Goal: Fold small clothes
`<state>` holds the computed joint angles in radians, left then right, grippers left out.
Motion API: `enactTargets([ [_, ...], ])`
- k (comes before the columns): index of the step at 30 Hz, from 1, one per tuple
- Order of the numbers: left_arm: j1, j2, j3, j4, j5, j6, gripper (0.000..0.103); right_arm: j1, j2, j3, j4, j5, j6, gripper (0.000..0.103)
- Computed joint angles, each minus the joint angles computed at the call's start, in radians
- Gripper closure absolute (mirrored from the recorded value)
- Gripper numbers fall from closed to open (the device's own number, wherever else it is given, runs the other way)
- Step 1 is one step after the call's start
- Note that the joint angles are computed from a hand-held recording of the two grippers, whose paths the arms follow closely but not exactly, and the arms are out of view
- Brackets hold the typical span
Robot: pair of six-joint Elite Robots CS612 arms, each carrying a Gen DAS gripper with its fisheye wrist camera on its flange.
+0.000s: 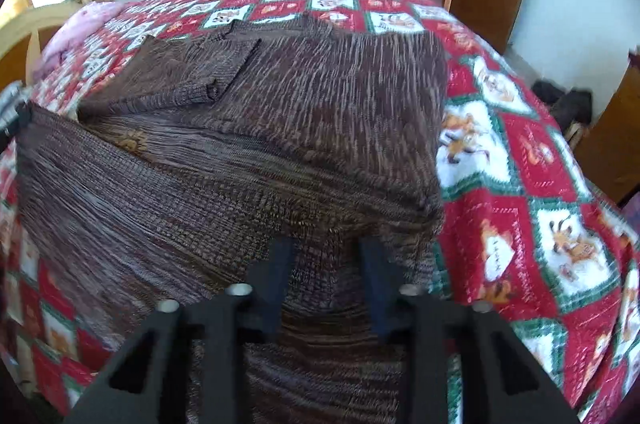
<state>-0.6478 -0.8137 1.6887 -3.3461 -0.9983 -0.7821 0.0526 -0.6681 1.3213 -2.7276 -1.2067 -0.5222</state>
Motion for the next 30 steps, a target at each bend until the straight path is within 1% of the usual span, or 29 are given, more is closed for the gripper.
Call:
enactTargets([
  [1,0.000,0.000,0.000,0.005,-0.003,-0.003,0.093,0.000,-0.003,0.004,0.003,0.001,-0.008,0.097],
  [3,0.001,0.002,-0.003,0.017,-0.008,-0.008,0.093,0.001,-0.018,0.028,-0.024,-0.008,-0.007,0.097],
  [4,0.001,0.002,-0.005,0.023,-0.007,-0.011,0.093,-0.001,-0.022,0.038,-0.036,-0.002,-0.003,0.097],
  [9,0.011,-0.002,-0.019,0.025,-0.011,-0.006,0.093,-0.016,-0.060,0.090,-0.163,0.061,0.077,0.097],
  [11,0.014,-0.004,-0.031,0.047,-0.002,0.000,0.093,-0.020,-0.067,0.085,-0.198,0.087,0.106,0.097],
  [15,0.028,-0.004,-0.066,0.098,0.003,0.022,0.093,-0.012,-0.062,0.046,-0.240,0.081,0.127,0.097],
  [19,0.049,0.008,-0.109,0.110,0.007,0.037,0.093,0.004,-0.033,-0.022,-0.245,0.043,0.128,0.097],
  [24,0.083,0.038,-0.183,0.142,0.005,0.031,0.093,0.028,0.028,-0.152,-0.223,-0.004,0.127,0.097],
  [29,0.121,0.085,-0.273,0.216,-0.013,-0.006,0.093,0.052,0.111,-0.317,-0.183,-0.052,0.118,0.097],
  [30,0.128,0.098,-0.294,0.228,-0.015,-0.008,0.093,0.059,0.138,-0.365,-0.170,-0.064,0.116,0.097],
])
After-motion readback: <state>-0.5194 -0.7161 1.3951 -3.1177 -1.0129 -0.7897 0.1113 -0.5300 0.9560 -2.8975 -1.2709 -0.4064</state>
